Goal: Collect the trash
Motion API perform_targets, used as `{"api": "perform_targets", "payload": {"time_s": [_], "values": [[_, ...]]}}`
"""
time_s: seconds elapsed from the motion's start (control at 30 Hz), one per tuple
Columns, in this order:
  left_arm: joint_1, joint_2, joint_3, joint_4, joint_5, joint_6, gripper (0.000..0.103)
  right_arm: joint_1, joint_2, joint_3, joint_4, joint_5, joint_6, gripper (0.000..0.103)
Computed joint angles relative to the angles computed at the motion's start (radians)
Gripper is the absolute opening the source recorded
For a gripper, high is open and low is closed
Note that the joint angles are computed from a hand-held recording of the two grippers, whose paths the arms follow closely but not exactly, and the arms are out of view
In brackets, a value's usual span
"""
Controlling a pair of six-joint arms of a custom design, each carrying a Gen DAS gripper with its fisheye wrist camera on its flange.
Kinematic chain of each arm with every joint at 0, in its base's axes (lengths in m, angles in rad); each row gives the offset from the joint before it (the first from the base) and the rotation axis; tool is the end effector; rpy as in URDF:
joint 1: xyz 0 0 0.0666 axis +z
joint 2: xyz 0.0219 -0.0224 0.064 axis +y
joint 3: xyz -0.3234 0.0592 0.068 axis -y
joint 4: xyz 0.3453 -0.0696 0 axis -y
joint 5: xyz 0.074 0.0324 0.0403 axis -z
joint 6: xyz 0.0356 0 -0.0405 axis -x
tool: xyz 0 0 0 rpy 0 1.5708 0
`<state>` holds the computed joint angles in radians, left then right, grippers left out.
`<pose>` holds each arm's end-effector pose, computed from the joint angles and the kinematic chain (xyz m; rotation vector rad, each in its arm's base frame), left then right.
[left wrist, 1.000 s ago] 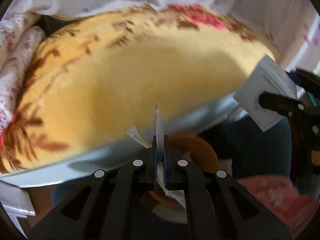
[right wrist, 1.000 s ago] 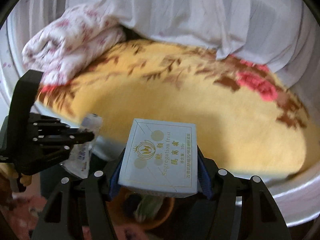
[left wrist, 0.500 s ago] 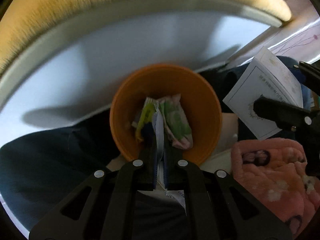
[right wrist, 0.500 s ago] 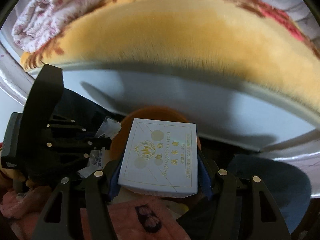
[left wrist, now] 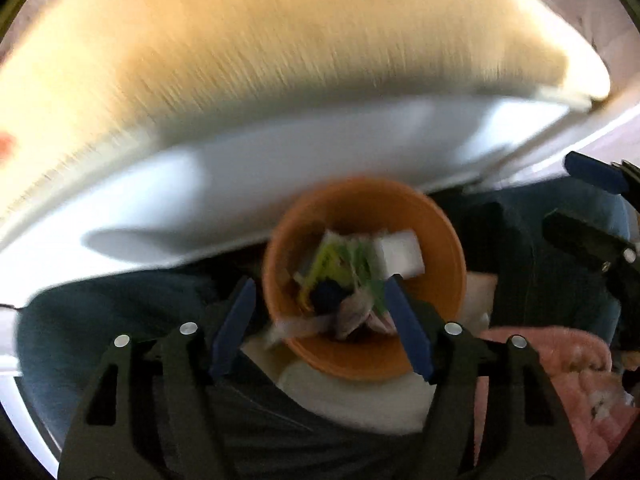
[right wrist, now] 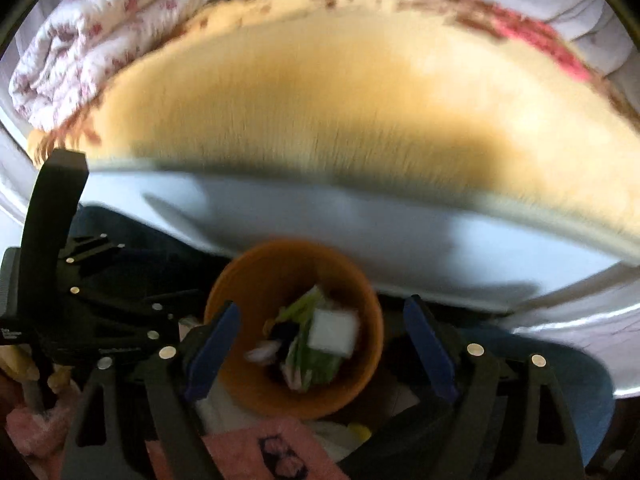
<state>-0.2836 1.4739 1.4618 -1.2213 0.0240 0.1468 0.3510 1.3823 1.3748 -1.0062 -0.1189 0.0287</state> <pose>0.4217 -0.1242 0.3514 0.1981 2.8070 -0.1353 0.4034 0.1518 0.3655 -0.5336 2.5424 0.2718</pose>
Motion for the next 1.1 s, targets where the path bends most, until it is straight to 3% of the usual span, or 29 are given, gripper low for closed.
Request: {"api": "perform_targets", "payload": {"time_s": [0.33, 0.73, 1.1], "values": [[-0.009, -0.068, 0.161, 0.143, -0.27, 0.007, 0.079, -0.029, -0.016, 0.152, 0.148, 0.053, -0.015, 0.089], [-0.002, -0.045, 0.383, 0.223, -0.341, 0.013, 0.085, -0.031, -0.033, 0.26, 0.316, 0.106, -0.037, 0.094], [-0.026, -0.049, 0.446, 0.287, -0.392, 0.008, 0.09, -0.034, -0.042, 0.287, 0.353, 0.124, -0.038, 0.095]]}}
